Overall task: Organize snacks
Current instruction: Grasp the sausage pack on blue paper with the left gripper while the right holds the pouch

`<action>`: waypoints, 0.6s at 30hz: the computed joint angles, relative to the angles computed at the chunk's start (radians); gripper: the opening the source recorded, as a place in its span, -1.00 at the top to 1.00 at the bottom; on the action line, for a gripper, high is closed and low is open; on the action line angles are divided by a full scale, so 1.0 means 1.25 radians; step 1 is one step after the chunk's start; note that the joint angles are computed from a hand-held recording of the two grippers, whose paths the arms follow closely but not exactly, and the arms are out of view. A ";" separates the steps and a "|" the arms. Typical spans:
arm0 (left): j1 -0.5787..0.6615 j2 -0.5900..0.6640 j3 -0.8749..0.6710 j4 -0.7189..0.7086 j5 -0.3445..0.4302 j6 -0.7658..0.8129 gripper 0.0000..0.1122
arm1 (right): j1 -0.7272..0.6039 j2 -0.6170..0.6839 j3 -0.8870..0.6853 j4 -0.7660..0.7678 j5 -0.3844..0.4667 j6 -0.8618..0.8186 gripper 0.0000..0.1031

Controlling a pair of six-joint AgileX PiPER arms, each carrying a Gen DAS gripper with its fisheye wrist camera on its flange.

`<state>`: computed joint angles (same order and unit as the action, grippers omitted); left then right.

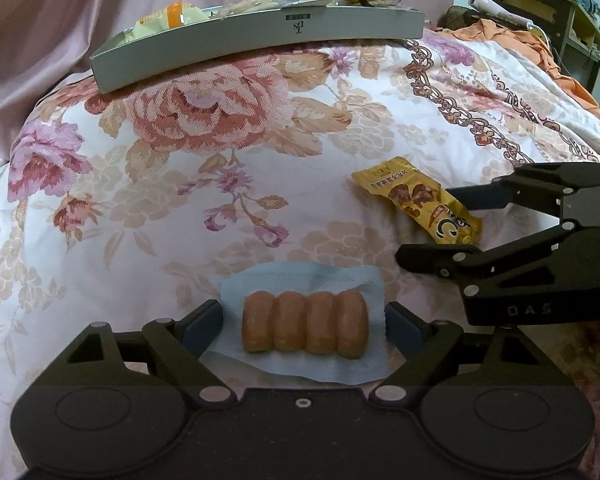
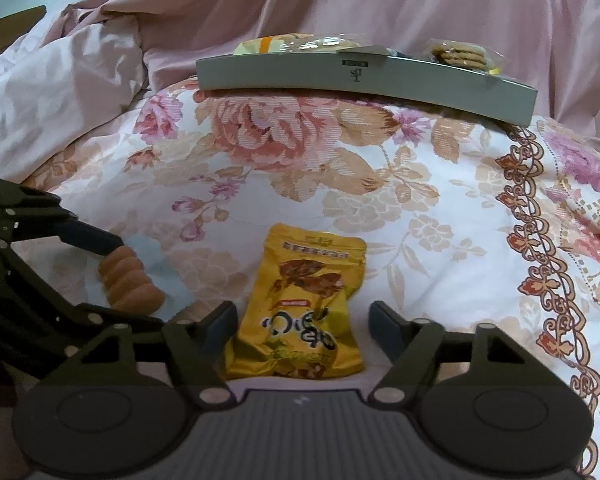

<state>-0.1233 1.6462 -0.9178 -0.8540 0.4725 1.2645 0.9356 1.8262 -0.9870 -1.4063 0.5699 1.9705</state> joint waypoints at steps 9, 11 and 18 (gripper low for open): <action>0.007 -0.005 0.011 -0.055 0.001 0.040 -0.54 | 0.005 -0.001 -0.004 0.000 -0.003 -0.009 -0.21; 0.013 -0.004 0.012 -0.076 0.006 0.049 -0.54 | 0.010 0.003 -0.007 -0.003 0.007 -0.015 -0.21; 0.021 -0.009 0.026 -0.144 -0.005 0.091 -0.54 | 0.042 0.020 -0.025 -0.007 0.072 -0.065 -0.09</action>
